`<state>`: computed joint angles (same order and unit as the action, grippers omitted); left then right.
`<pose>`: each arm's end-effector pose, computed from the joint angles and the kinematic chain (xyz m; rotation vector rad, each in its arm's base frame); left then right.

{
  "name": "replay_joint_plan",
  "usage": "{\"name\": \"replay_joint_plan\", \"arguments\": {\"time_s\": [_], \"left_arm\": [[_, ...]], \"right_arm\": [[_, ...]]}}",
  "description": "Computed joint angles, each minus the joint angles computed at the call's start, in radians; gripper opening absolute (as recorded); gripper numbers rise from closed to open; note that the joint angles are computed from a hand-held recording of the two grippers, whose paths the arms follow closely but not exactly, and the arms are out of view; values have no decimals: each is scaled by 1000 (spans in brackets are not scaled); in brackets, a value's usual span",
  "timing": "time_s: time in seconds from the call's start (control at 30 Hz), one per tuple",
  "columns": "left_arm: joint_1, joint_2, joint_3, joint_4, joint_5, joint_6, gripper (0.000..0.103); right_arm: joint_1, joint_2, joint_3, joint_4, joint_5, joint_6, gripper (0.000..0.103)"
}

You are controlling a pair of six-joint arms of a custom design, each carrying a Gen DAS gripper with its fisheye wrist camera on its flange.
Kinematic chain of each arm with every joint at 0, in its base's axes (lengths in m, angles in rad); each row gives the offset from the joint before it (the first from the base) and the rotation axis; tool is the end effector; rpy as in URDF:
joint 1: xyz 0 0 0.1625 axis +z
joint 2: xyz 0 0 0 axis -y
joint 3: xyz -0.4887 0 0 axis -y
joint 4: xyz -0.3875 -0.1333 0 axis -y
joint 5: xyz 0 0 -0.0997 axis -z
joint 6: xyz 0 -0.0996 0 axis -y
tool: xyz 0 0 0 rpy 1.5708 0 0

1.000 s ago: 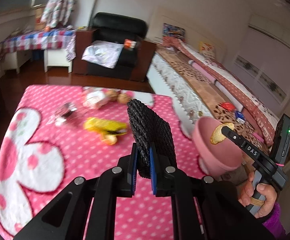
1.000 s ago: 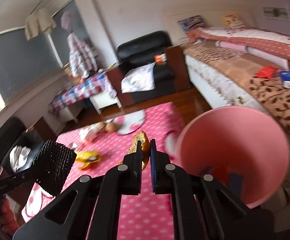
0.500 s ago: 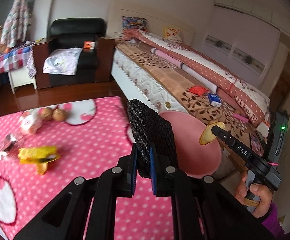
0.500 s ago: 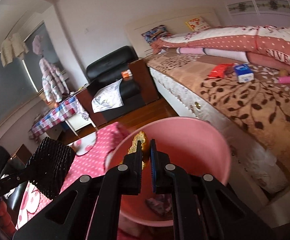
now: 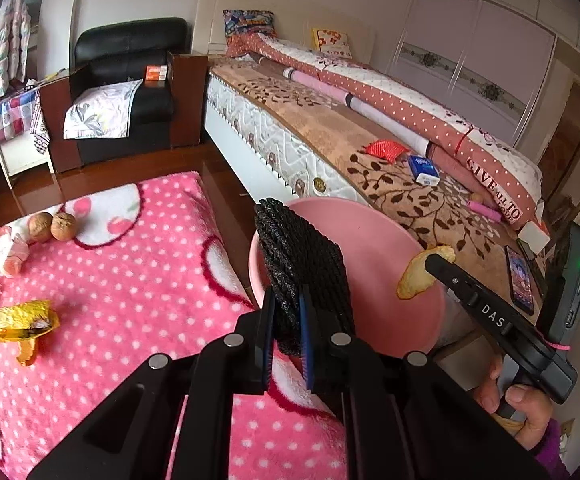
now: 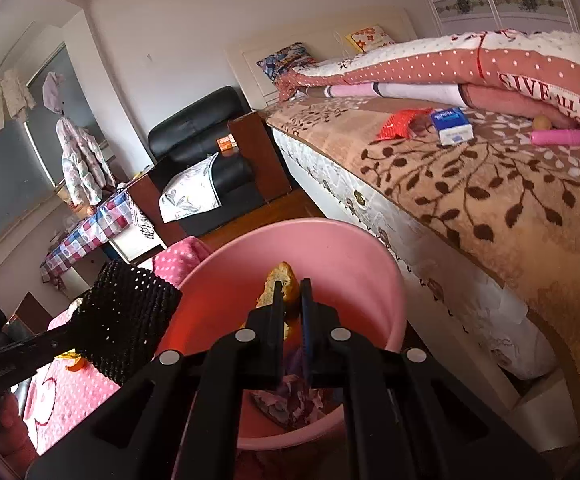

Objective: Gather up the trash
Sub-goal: 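Carry the black net and orange peel with both grippers to the pink bucket, then open the left gripper over the bucket while the right gripper releases the orange peel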

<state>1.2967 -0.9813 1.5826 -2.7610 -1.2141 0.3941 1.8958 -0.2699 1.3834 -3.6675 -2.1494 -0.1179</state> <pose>-0.0347 -0.7444 0.3273 0.7326 2.5527 -0.7741 0.3195 -0.7015 -0.0181 0.1513 -2.3826 1.3282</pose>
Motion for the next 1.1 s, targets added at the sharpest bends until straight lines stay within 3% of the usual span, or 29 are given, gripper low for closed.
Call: {"name": "replay_joint_plan", "arguments": {"time_s": [0.77, 0.9, 1.1], "left_arm": [[4, 45, -43, 31, 2, -16, 12], [7, 42, -37, 9, -1, -15, 29], [9, 33, -34, 3, -9, -24, 40]], "right_arm": [[-9, 14, -12, 8, -17, -1, 8], [-9, 11, -9, 10, -16, 17, 8], [-7, 8, -9, 35, -29, 49, 8]]}}
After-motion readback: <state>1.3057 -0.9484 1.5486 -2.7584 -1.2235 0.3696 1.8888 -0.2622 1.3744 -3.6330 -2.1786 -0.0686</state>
